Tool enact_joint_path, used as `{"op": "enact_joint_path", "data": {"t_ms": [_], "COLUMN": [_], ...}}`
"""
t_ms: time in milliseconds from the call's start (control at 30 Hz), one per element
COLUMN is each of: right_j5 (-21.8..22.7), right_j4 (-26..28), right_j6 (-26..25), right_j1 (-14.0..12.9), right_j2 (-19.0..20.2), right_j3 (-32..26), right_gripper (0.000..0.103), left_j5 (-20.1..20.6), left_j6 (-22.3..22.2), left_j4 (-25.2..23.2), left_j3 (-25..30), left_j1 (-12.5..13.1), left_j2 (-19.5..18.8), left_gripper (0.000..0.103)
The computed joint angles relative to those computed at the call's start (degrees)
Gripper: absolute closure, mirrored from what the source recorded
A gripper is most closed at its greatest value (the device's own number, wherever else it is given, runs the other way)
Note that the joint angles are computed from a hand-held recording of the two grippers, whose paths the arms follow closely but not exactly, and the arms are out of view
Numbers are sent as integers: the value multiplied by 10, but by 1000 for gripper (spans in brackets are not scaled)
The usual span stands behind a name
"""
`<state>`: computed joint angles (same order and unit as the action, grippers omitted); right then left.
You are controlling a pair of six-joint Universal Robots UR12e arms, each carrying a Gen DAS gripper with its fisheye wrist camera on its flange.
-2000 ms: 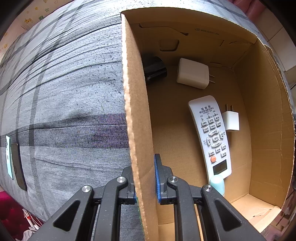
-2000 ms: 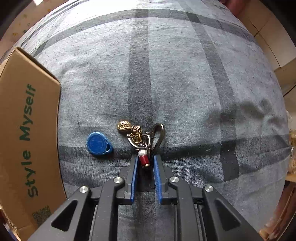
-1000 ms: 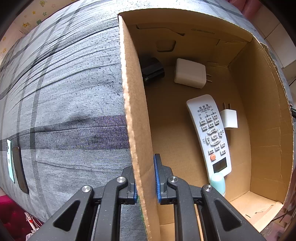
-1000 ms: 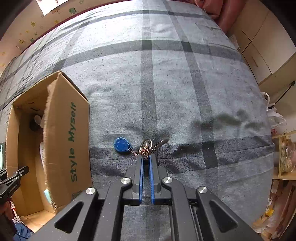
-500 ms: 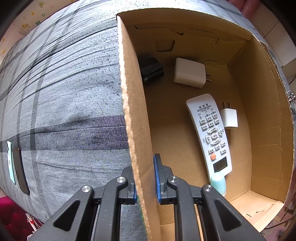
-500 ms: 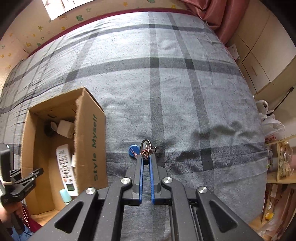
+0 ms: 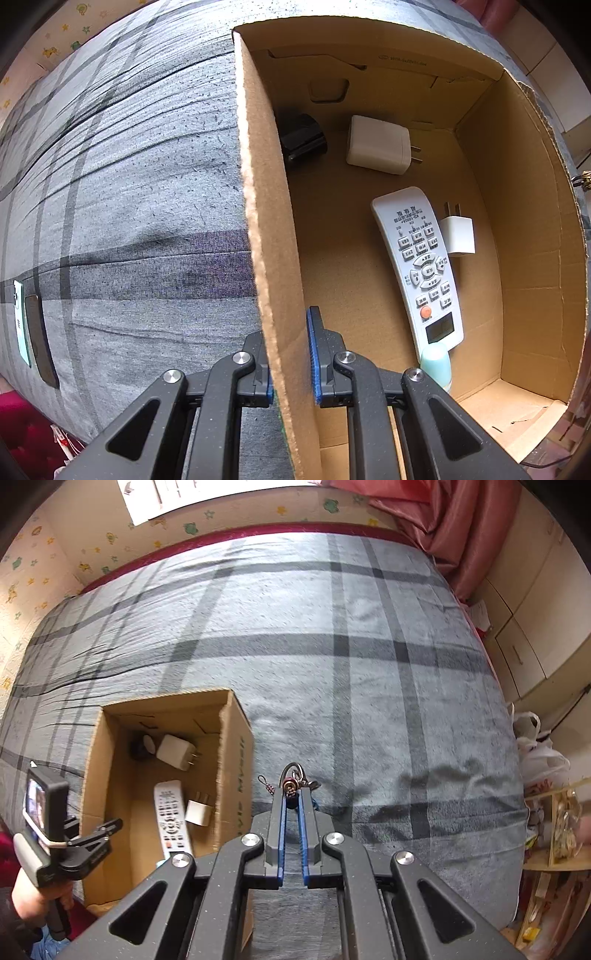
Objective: Organize rigid objects
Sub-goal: 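Lift the keys with the right tool and carry them over the box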
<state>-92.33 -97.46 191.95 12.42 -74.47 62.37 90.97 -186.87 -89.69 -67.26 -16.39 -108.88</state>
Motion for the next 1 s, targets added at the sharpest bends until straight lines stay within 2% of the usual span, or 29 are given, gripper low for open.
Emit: {"op": "enact_joint_path", "data": {"t_ms": [533, 1000], "right_j5": [38, 70], "right_j4": [6, 20], "right_j6": [-44, -74], "right_j1": [33, 55], "right_j2": [17, 28], "right_j3": [-50, -51], "right_gripper": [99, 99], "left_j5": [0, -4], "left_j6": [1, -2], "left_j4": [-1, 1], "left_j3": [0, -1], "left_j1": [0, 2], "left_j2": [1, 3], "left_gripper": [88, 89]}}
